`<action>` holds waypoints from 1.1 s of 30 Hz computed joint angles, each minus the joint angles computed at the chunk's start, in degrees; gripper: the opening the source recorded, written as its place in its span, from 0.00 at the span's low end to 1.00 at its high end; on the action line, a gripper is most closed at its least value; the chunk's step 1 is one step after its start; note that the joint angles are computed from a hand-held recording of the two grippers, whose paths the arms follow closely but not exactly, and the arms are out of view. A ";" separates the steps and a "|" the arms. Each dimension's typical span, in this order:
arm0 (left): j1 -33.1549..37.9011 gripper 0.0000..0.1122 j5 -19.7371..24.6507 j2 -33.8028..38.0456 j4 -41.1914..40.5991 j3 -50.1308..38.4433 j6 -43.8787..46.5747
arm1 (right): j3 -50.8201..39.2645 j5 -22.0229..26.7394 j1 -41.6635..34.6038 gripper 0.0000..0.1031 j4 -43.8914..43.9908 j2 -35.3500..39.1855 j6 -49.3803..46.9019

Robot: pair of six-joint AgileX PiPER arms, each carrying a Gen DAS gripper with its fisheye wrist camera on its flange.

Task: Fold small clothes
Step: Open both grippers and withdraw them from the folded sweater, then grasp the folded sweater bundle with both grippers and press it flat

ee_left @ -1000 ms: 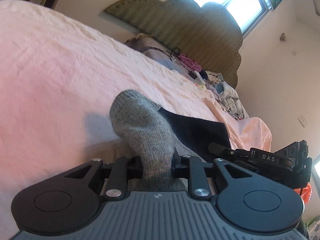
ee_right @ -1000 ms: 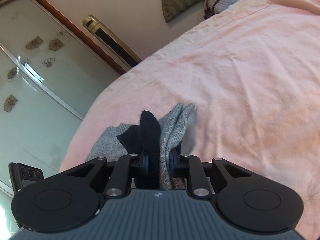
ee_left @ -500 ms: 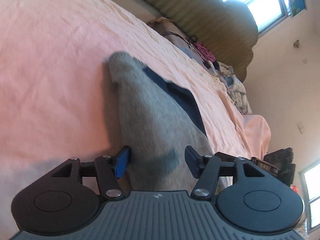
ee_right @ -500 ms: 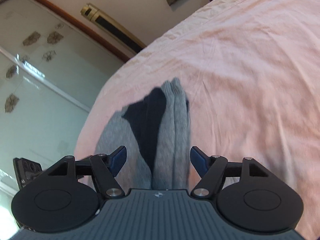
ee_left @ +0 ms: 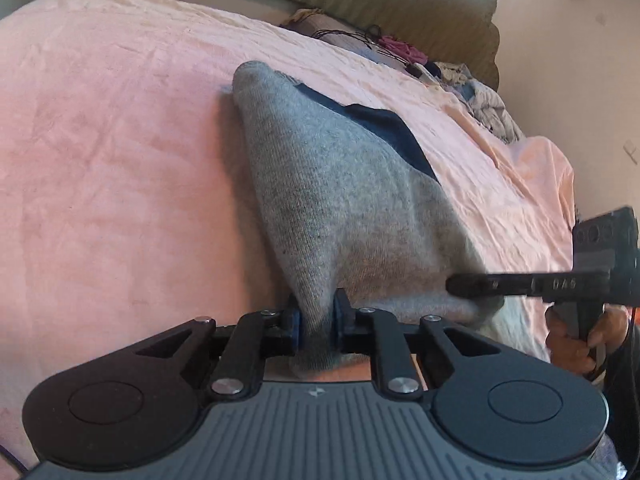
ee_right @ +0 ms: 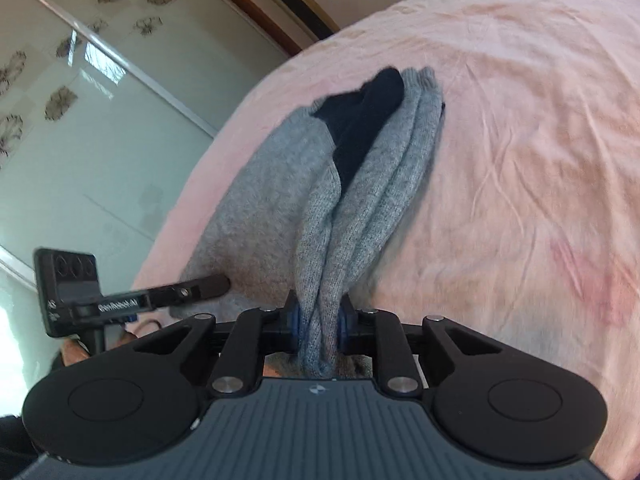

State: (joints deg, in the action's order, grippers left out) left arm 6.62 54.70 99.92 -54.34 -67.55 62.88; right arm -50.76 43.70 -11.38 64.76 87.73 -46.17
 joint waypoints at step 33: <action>-19.06 0.76 -28.91 -2.38 -21.65 4.05 23.29 | -23.95 -14.38 9.51 0.78 -12.01 9.79 20.67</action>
State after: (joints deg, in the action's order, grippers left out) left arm -12.45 25.79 97.54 -75.99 -63.50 86.17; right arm -74.71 29.32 -1.86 52.75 97.52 -25.50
